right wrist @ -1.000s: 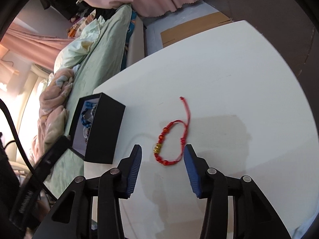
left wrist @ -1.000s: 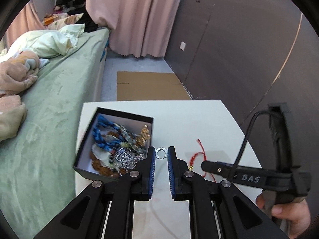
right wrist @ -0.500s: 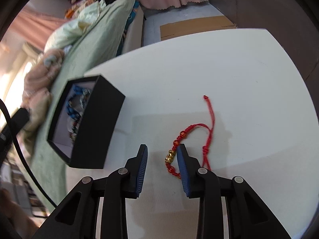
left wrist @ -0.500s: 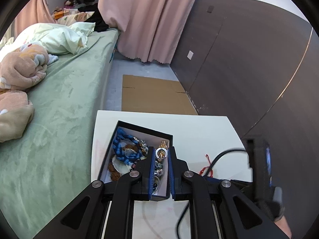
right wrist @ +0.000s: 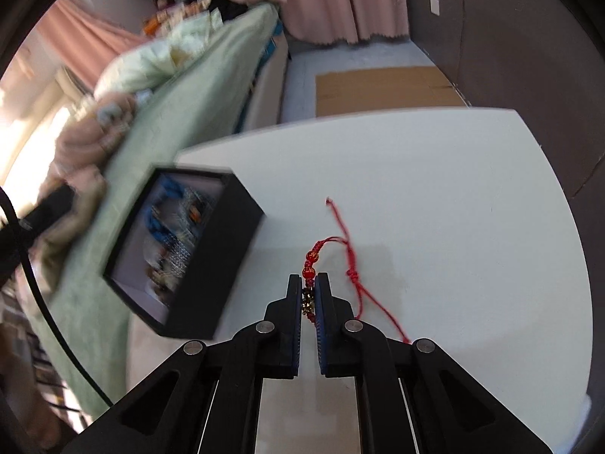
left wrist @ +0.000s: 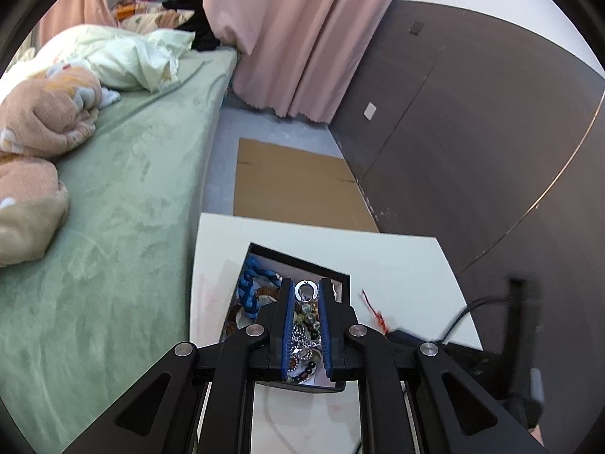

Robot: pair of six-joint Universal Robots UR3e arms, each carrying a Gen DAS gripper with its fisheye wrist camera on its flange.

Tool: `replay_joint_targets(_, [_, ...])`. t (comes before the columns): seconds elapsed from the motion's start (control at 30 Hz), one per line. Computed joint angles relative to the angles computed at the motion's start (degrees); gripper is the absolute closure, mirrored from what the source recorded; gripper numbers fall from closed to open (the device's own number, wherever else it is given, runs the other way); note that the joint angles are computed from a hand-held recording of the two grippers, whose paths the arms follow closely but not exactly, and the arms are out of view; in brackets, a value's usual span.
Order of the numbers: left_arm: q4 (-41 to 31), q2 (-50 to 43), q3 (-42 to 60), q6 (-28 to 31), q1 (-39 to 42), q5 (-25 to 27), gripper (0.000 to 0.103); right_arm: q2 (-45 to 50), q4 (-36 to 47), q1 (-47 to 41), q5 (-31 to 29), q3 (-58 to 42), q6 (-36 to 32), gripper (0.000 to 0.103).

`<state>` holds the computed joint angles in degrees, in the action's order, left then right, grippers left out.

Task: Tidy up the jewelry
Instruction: 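Carry the ring into the box and open the left tool while the right tool grasps the red gold-bead bracelet, then lower the red bracelet into the box and open the right tool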

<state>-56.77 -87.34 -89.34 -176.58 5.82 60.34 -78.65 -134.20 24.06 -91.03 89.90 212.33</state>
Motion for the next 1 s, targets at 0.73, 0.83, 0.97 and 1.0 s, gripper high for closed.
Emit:
replay_joint_targets(0.73, [-6.9,-1.1,2.5,-3.1,4.6,-2.5,0.024,0.6,-25.1,2.3,6.4,1.2,2.9,0.095])
replay_joint_targets(0.83, [-6.9,-0.8,2.7,-3.1,5.6,-2.4,0.024,2.8,-27.1,3.0,7.6,-0.3,3.3,0.095])
replay_joint_targets(0.97, [-7.0,0.4,2.5,-2.4,7.2,-2.4,0.024,6.5,-28.3,4.1,8.3,-3.5,4.0,0.095])
replay_joint_targets(1.0, [-7.3,0.8,2.3,-2.1,8.1,-3.2,0.024,7.5,-28.4,4.4,8.4,-4.4,4.2,0.095])
